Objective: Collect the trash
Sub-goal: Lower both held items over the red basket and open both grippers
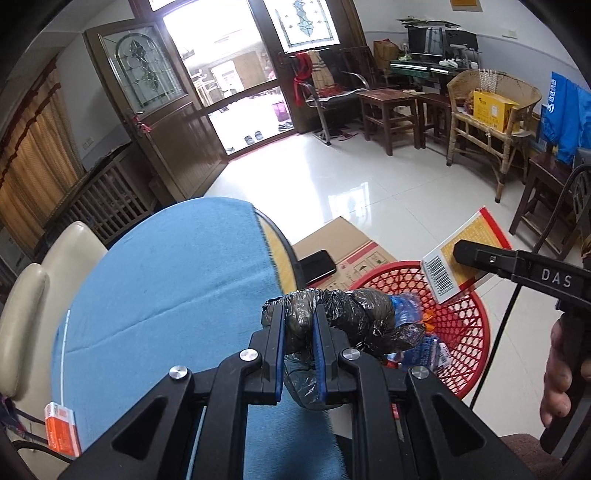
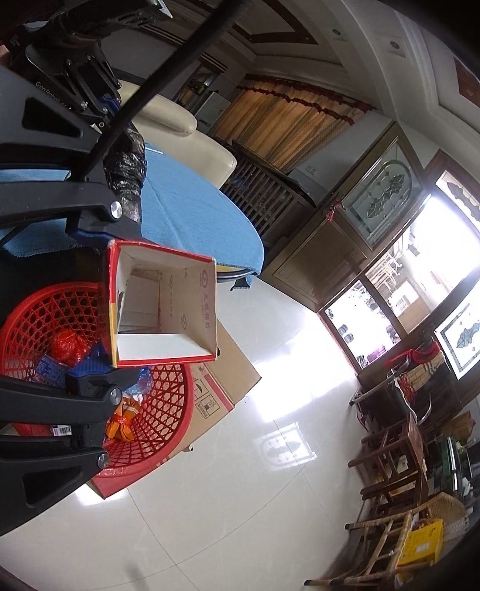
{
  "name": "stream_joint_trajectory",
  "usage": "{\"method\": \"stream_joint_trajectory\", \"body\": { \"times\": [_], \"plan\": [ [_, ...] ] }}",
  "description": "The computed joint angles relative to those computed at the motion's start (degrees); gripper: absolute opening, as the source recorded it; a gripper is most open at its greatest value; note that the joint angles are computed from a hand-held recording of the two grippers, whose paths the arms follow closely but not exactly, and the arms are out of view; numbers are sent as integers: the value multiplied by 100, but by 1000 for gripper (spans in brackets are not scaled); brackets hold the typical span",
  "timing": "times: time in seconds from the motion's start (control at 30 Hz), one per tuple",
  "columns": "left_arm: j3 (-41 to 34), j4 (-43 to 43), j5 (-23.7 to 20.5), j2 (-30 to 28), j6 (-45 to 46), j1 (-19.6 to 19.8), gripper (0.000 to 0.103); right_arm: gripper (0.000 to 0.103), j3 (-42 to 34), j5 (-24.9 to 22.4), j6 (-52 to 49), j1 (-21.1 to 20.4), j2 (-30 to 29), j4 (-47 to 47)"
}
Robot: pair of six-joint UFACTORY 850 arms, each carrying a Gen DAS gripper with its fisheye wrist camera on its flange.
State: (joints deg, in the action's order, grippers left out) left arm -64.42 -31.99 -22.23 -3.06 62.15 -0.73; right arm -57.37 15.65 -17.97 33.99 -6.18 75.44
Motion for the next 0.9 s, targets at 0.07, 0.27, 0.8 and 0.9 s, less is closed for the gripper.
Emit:
{"method": "stream_joint_trajectory", "body": {
  "times": [0.07,0.27,0.8,0.9],
  "plan": [
    [-43,-374,-221,-39,383,9,18,51,10,8,-116,-18,17,139],
    [-197,-987,-796,-220,802,67,61,55,10,12,-666,-55,60,845],
    [-15,-465,439,-11,-62,1115,73,64,-673,-102,-2681,183,-441,2273],
    [15,-517,730,37,-227,1420,79,64,-1155,-79,-3911,333,-759,3110]
  ]
}}
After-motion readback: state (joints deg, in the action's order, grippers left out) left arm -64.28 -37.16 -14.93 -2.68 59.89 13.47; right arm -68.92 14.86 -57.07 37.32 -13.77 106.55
